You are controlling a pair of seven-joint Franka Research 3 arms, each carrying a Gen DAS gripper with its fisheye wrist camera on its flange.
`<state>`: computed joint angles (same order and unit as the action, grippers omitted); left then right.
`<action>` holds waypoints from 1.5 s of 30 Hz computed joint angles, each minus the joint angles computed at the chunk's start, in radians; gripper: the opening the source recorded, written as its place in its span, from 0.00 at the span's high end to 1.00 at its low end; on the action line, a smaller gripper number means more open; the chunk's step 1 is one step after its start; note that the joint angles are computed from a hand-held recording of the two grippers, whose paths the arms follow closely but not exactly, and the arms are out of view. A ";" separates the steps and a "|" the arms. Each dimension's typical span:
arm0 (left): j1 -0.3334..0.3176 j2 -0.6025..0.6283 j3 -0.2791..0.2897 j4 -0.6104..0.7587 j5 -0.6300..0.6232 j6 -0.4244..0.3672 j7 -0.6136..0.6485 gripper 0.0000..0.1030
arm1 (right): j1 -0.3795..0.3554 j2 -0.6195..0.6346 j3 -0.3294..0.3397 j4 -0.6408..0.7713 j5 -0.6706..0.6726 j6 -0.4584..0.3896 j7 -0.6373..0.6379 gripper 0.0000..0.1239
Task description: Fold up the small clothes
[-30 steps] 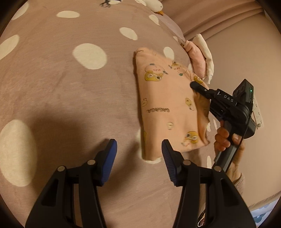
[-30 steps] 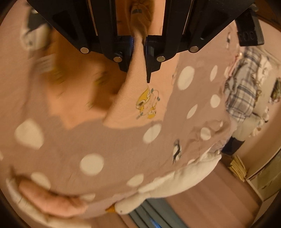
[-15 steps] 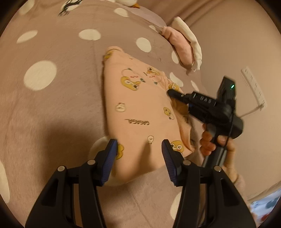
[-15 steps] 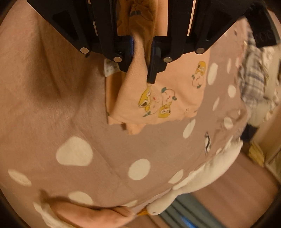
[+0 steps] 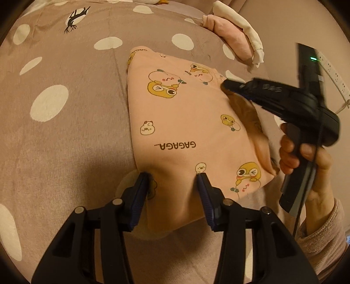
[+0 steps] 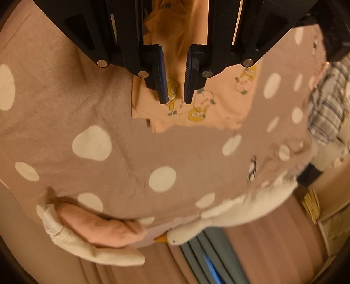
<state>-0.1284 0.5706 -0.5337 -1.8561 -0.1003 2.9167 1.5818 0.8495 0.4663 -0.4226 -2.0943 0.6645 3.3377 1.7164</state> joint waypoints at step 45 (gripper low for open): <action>-0.297 0.405 0.249 0.834 0.145 -0.434 -0.245 0.55 | -0.450 -0.110 0.521 -0.324 -0.444 0.364 0.210 0.88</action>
<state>-0.4250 0.9751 -0.2843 -1.0221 0.0442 2.4830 1.3369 0.4000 0.3558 0.0986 -2.4182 0.2206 3.7022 1.9262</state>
